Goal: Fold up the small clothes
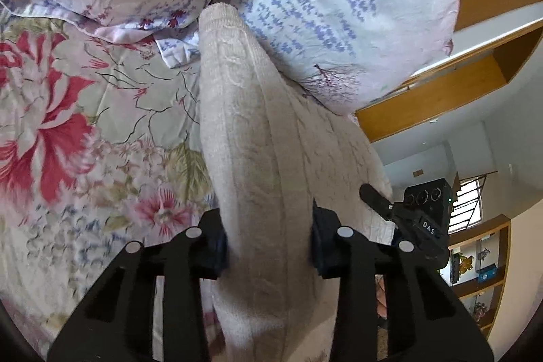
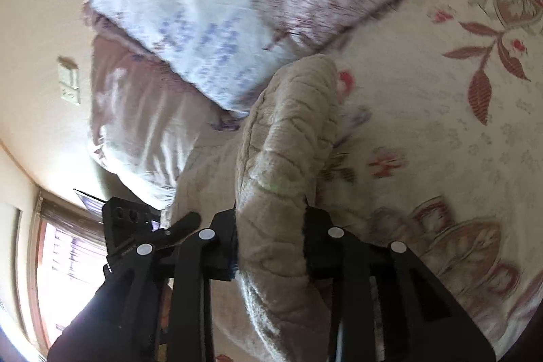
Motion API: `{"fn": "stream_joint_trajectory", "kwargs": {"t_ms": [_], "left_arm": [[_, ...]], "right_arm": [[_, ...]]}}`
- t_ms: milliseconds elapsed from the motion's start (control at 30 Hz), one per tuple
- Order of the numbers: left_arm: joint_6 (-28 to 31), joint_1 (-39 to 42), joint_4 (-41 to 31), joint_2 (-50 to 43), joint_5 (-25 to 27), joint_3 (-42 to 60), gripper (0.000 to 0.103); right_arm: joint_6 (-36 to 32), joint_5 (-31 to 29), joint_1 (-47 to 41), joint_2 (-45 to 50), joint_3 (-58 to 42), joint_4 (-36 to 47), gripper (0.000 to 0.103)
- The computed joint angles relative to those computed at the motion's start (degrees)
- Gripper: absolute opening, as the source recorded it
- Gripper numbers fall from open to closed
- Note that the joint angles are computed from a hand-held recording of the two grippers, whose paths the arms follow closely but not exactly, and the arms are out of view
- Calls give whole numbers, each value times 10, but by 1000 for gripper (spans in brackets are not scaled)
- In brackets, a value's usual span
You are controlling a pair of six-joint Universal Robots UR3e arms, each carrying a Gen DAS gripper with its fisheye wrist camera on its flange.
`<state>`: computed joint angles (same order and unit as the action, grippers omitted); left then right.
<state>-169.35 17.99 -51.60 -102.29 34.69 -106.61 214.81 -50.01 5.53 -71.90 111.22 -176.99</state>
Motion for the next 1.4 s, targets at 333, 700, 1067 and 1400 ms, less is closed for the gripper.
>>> {"fn": "stream_joint_trajectory", "kwargs": {"t_ms": [333,700,1067,1400], "left_arm": [[299,206,-407,193,13,5,37],[286,292,-320,127,60,-57,52],[412,379,-320,455,51,-184,63],[251,219,-43,481,186,-256,72]], "right_arm": [[5,-94,151,62,-162,36,28],[32,-132,195,207,-326,162,40],[44,-160,170,179,-330,164,46],[19,-313,216,224,-437,245,8]]}}
